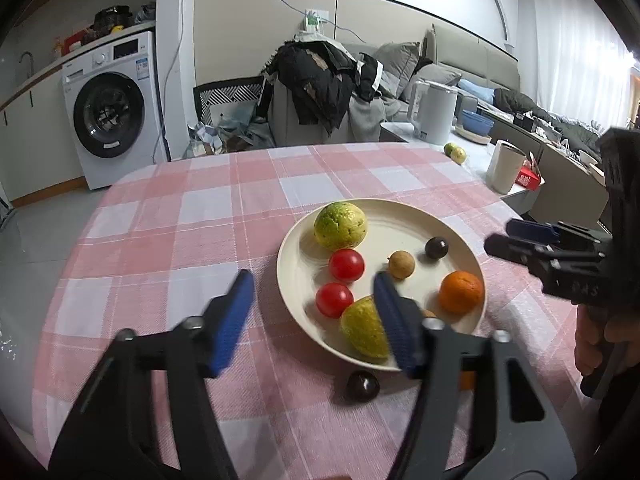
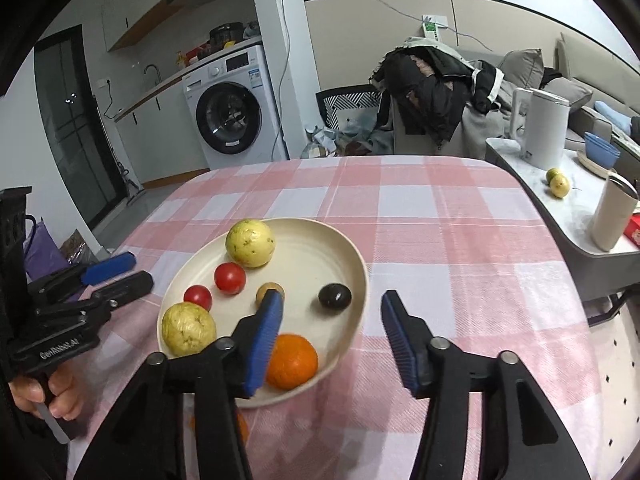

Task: Organize fruits
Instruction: 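Withdraw both open tools and move toward the last orange and dark plum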

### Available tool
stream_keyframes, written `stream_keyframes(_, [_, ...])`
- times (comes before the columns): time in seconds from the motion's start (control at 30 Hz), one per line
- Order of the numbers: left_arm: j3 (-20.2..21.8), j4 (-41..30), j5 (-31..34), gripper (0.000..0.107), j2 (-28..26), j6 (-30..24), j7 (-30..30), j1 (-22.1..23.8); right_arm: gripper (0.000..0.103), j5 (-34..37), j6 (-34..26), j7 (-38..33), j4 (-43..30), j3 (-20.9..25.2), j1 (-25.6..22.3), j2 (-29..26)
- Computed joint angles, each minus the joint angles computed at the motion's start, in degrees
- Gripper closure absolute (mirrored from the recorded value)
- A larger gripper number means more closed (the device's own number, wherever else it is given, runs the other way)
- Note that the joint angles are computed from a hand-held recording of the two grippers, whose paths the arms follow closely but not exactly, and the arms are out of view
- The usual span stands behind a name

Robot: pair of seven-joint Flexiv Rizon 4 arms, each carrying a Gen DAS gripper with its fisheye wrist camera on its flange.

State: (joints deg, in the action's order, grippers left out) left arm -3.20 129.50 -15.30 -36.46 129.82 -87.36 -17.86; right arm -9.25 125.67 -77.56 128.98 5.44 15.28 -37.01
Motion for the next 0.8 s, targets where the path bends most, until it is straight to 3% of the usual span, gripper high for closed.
stream_keyframes(0.07, [-0.12,1.6,0.11,0.025,0.9,1.11,-0.87,-0.13,0.022,0.18,0.47,-0.43,1.29,-0.05,-0.18,0.61])
stream_keyframes(0.1, [-0.18,2.5,0.2,0.024,1.34,1.82,-1.4,-0.19,0.013,0.05,1.21,-0.62,2.09,0.23,-0.54,0.86])
stream_keyframes(0.2, [-0.21,4.78,0.1,0.019,2.61,2.66,-2.33,-0.6,0.002,-0.64,2.87,-1.01,4.47,1.01,-1.46,1.7])
stream_keyframes(0.27, [0.35,6.0,-1.27,0.004,3.26,2.99,-2.14,-1.97,0.0,-1.49,2.66,-1.42,5.59,1.29,-1.58,2.24])
stream_keyframes(0.53, [1.32,8.6,-6.16,0.004,3.89,4.31,-0.18,-6.67,0.0,4.1,1.41,-7.55,7.88,-1.42,5.55,3.18])
stream_keyframes(0.8, [0.85,8.77,-8.06,0.004,3.85,4.66,0.69,-7.31,0.0,4.46,-0.6,-9.96,8.4,-0.44,6.59,3.31])
